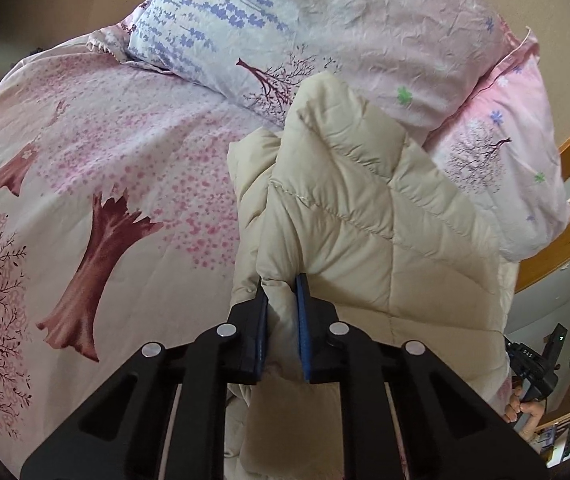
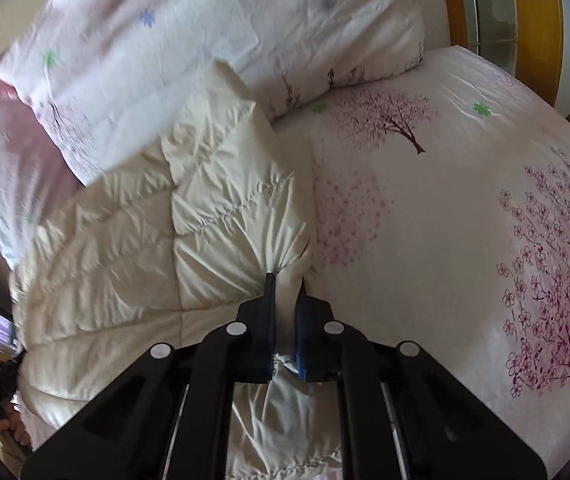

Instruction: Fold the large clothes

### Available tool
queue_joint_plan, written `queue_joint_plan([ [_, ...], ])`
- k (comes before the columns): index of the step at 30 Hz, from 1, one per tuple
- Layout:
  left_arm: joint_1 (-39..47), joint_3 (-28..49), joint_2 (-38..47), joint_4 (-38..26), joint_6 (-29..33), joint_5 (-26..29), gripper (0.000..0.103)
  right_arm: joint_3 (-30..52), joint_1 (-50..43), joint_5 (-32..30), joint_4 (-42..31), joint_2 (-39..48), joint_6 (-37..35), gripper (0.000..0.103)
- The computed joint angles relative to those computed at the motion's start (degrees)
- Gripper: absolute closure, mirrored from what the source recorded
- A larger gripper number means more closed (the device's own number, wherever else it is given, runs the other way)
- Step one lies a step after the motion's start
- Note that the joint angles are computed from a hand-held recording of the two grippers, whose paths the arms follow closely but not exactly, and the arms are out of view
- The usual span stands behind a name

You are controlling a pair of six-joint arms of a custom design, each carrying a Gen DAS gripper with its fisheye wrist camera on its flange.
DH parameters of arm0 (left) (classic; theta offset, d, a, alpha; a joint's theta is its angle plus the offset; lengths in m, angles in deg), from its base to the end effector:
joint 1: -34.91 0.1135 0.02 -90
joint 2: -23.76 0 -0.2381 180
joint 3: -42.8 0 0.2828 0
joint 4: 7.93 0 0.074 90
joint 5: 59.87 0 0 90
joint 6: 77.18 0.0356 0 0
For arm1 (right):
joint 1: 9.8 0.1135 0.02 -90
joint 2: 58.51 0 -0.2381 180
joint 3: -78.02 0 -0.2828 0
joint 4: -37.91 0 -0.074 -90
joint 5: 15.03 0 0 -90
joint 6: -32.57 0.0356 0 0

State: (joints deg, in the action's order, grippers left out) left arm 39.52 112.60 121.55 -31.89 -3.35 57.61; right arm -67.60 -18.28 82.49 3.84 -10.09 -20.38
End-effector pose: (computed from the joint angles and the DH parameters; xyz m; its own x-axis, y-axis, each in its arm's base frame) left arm 0.3672 0.0131 0.1335 -0.8130 -0.3134 -0.4908 -0.0148 0.8536 -0.5206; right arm 0.2063 -0.0355 0.1416 -0.4475 0.6706 -0.5916 0.6293 0.7062 0.3245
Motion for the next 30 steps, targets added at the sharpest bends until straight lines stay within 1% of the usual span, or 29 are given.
queue_joint_plan([
  [3, -0.5, 0.5, 1.2, 0.4, -0.2, -0.6, 0.091, 2.2, 1.1, 1.3, 0.4, 5.2, -0.1, 0.092],
  [5, -0.1, 0.4, 1.1, 0.3, 0.0, 0.3, 0.090, 2.7, 0.8, 0.4, -0.7, 4.5, -0.3, 0.085],
  [6, 0.8, 0.3, 0.8, 0.3, -0.1, 1.9, 0.090, 2.5, 0.1, -0.6, -1.3, 3.2, -0.5, 0.081],
  [7, 1.5, 0.2, 0.6, 0.5, -0.3, 3.3, 0.090, 1.7, -2.4, -3.8, -1.5, 0.2, -1.3, 0.067],
  [8, 2.2, 0.5, 0.6, 0.4, -0.5, 4.8, 0.088, 0.8, -4.8, -6.7, -1.3, -3.2, -1.4, 0.055],
  [9, 3.0, 1.1, 0.8, 0.6, -1.1, 6.2, 0.075, 0.7, -6.9, -8.6, -0.8, -4.7, -1.4, 0.054],
  [10, 3.3, 1.4, 1.0, 1.0, -1.8, 6.6, 0.061, 1.3, -8.0, -9.7, -0.2, -4.5, -1.2, 0.054],
  [11, 3.3, 2.1, 1.2, 1.4, -2.6, 6.5, 0.055, 2.4, -9.5, -11.7, 1.1, -3.0, -1.3, 0.054],
  [12, 3.1, 3.7, 2.2, 1.3, -3.5, 6.5, 0.052, 4.2, -10.4, -13.1, 2.1, -0.7, -1.3, 0.054],
  [15, 1.7, 10.7, 6.8, -1.5, -4.8, 5.9, 0.052, 12.9, -11.3, -13.7, 4.3, 11.9, -1.9, 0.054],
  [17, 0.2, 15.6, 9.7, -3.4, -4.9, 3.7, 0.052, 18.9, -11.8, -14.1, 5.1, 19.9, -2.1, 0.054],
  [18, -0.8, 18.8, 11.5, -4.9, -4.5, 1.7, 0.052, 21.1, -11.7, -14.2, 5.2, 22.6, -2.2, 0.054],
  [19, -1.6, 21.5, 13.1, -5.9, -4.2, 0.2, 0.052, 23.6, -11.4, -14.2, 5.2, 25.6, -2.6, 0.065],
  [20, -2.3, 23.8, 14.6, -6.6, -4.1, -1.1, 0.053, 24.8, -11.1, -14.0, 5.4, 27.1, -2.9, 0.085],
  [21, -3.1, 27.0, 16.8, -7.7, -4.0, -2.8, 0.056, 25.9, -10.5, -13.2, 5.3, 28.3, -3.2, 0.093],
  [22, -3.5, 29.2, 18.3, -8.7, -3.9, -4.0, 0.067, 26.4, -9.9, -11.7, 5.7, 29.0, -3.1, 0.094],
  [23, -4.1, 32.2, 20.3, -10.6, -3.8, -5.9, 0.074, 26.5, -9.3, -9.1, 5.9, 29.1, -2.5, 0.096],
  [25, -4.8, 36.1, 23.2, -13.3, -4.0, -8.7, 0.082, 27.8, -8.9, -4.3, 4.2, 30.9, -0.2, 0.097],
  [27, -5.7, 38.5, 25.0, -15.2, -4.9, -12.4, 0.085, 29.2, -9.4, -3.1, 2.6, 33.7, 2.1, 0.098],
  [30, -6.0, 40.4, 26.7, -16.8, -8.2, -14.3, 0.086, 31.7, -9.4, -2.8, 0.3, 38.7, 4.0, 0.094],
])
